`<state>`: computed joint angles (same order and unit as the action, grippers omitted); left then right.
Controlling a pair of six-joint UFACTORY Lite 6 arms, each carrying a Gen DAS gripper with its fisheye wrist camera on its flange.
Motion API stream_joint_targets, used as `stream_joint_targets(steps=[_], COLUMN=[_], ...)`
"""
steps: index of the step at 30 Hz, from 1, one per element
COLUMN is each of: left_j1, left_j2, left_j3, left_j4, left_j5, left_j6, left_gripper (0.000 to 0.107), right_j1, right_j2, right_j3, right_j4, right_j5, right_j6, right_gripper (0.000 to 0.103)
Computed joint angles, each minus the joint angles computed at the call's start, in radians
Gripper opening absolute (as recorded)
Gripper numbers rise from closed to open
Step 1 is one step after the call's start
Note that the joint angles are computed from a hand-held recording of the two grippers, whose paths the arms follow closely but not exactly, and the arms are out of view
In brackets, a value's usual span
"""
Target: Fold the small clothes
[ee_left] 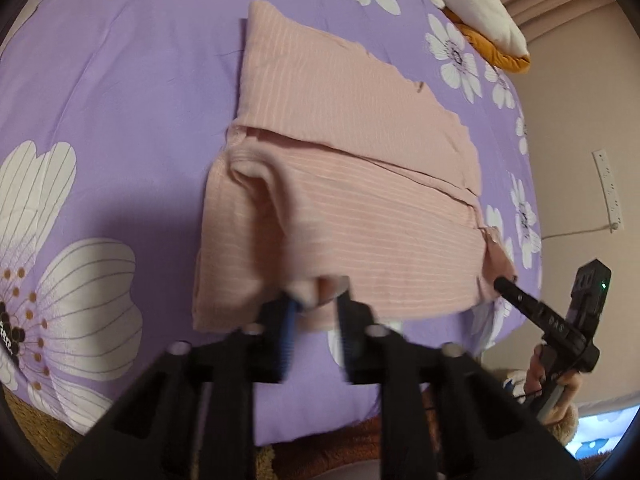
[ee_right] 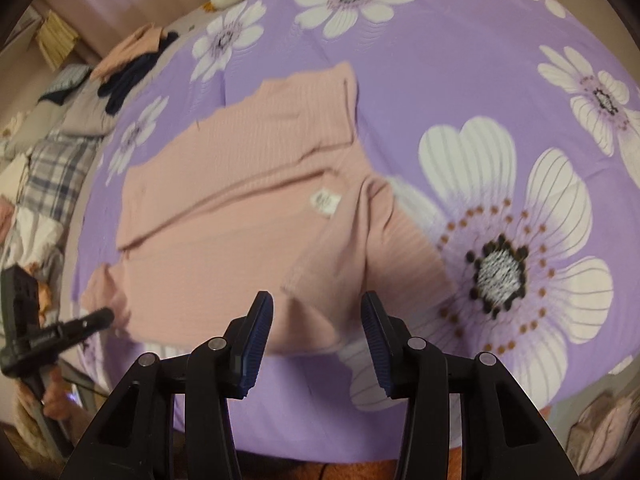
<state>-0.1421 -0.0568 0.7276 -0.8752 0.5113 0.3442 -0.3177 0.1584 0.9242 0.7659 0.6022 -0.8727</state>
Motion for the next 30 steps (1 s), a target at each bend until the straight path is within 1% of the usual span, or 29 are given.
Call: stream_joint_targets(steps=[1,2,3,4,5,8,11,13,16,20,24,30], left_j1=[-0.007,-0.007,-0.005,0.002,0.008,0.026,0.052,0.061,0.080,0.088,0.099,0.097], left_j2=[0.003,-0.003,-0.007,-0.010,-0.009,0.001,0.014,0.030,0.080,0.177,0.293,0.419], left_j3=[0.003,0.002,0.003,0.005,0.010,0.039,0.078,0.118,0.185,0.274,0.375,0.496], left_j4=[0.010,0.015,0.007,-0.014,-0.022,-0.036,-0.057,-0.053,-0.075,-0.028,-0.028,0.030], left_j5=[-0.014,-0.019,-0.019,-0.014,-0.008,0.003,0.013,0.002,0.002,-0.021,-0.027,-0.047], left_j6=[-0.009,-0.011,-0.001,0.021,0.033,0.056,0.080,0.071,0.088,0.038,0.033,-0.023], left_gripper=[0.005,0.005,0.005,0.005,0.005,0.004,0.004,0.004,0.004,0.004,0.005,0.007], right_j1=[0.009,0.023,0.036,0.051,0.058,0.058,0.057,0.054,0.048,0.061,0.068,0.066], right_j2=[0.012,0.028,0.028,0.025,0.018,0.031,0.069,0.083,0.154,0.280,0.399,0.514], right_j3=[0.002,0.009,0.006,0.004,0.001,0.040,0.129,0.170,0.280,0.439,0.566,0.686], right_j4=[-0.001,-0.014,-0.030,-0.041,-0.046,0.001,0.064,0.089,0.134,0.122,0.089,0.042], right_j5=[-0.003,-0.014,-0.028,-0.047,-0.054,-0.027,0.024,0.045,0.087,0.081,0.087,0.093], right_j6=[0.002,0.019,0.035,0.037,0.036,-0.014,-0.052,-0.069,-0.072,0.005,0.093,0.193], right_gripper=[0.045,0.041,0.029,0.021,0.010,0.008,0.007,0.007,0.007,0.007,0.007,0.007])
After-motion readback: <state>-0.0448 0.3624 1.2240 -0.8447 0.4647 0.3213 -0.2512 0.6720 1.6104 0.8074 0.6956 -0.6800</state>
